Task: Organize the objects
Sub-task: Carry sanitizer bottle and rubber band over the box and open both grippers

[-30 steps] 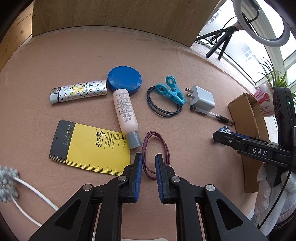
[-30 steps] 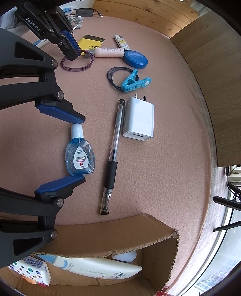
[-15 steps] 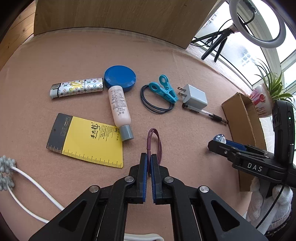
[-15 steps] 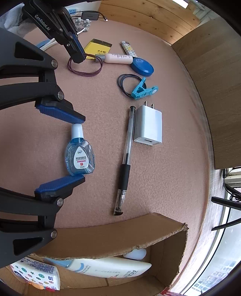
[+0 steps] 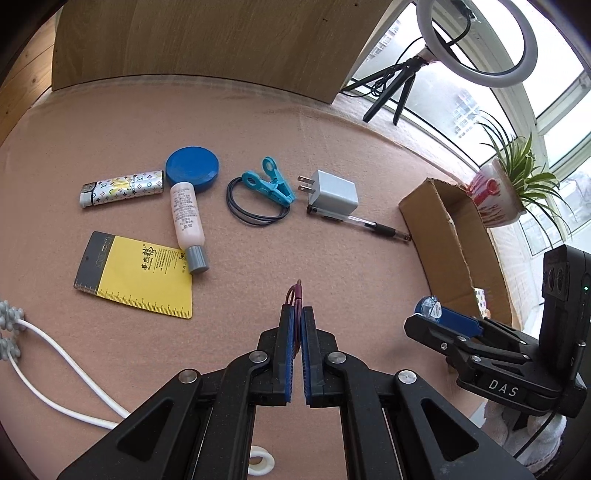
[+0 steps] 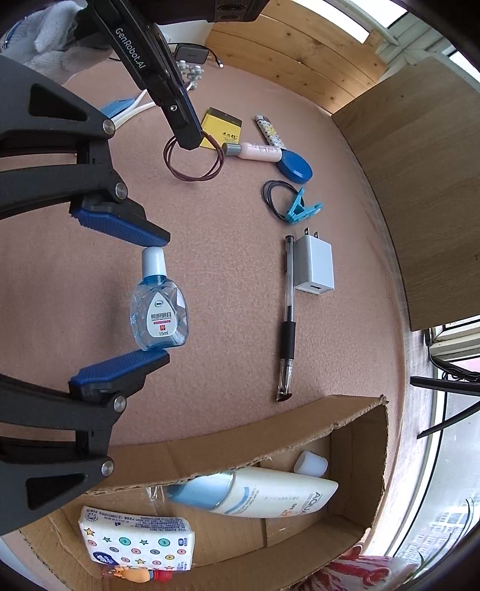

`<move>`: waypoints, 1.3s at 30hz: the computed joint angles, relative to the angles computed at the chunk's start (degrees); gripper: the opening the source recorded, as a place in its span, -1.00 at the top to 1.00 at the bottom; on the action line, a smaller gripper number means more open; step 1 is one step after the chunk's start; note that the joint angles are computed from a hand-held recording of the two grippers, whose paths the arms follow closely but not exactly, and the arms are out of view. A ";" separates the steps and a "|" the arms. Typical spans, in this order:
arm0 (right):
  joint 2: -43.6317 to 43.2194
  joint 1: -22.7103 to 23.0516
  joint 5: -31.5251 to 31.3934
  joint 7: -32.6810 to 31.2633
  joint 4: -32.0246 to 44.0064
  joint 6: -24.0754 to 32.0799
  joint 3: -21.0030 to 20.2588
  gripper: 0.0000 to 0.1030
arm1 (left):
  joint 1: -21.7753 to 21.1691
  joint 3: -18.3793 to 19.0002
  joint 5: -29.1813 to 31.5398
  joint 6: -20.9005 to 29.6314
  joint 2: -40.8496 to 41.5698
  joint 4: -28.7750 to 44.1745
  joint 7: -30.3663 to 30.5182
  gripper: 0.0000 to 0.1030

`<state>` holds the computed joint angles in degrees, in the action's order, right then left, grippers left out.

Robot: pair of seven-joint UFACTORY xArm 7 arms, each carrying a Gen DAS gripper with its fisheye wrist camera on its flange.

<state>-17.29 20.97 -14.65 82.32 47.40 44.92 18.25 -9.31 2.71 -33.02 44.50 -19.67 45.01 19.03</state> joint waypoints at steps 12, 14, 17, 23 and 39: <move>-15.02 -1.68 -2.44 3.47 -3.57 10.45 4.23 -0.03 | -5.69 -3.82 -1.71 -1.44 -0.46 4.90 -1.09 0.94; -17.49 -2.18 -2.50 3.77 -4.07 12.67 4.93 -0.03 | -6.88 -4.81 -1.22 -2.07 0.35 6.41 -1.53 0.94; -21.51 -2.84 -2.32 3.60 -4.84 16.34 5.63 -0.03 | -8.73 -6.26 -0.85 -3.08 2.48 9.16 -2.08 0.94; -29.12 -4.36 -1.96 2.43 -6.37 23.67 6.84 -0.03 | -11.59 -10.05 3.12 -6.12 7.59 14.60 -4.33 0.94; -38.22 -8.24 -0.56 -2.95 -10.16 28.68 6.69 -0.03 | -15.28 -15.08 16.67 -10.75 19.47 24.43 -13.76 0.94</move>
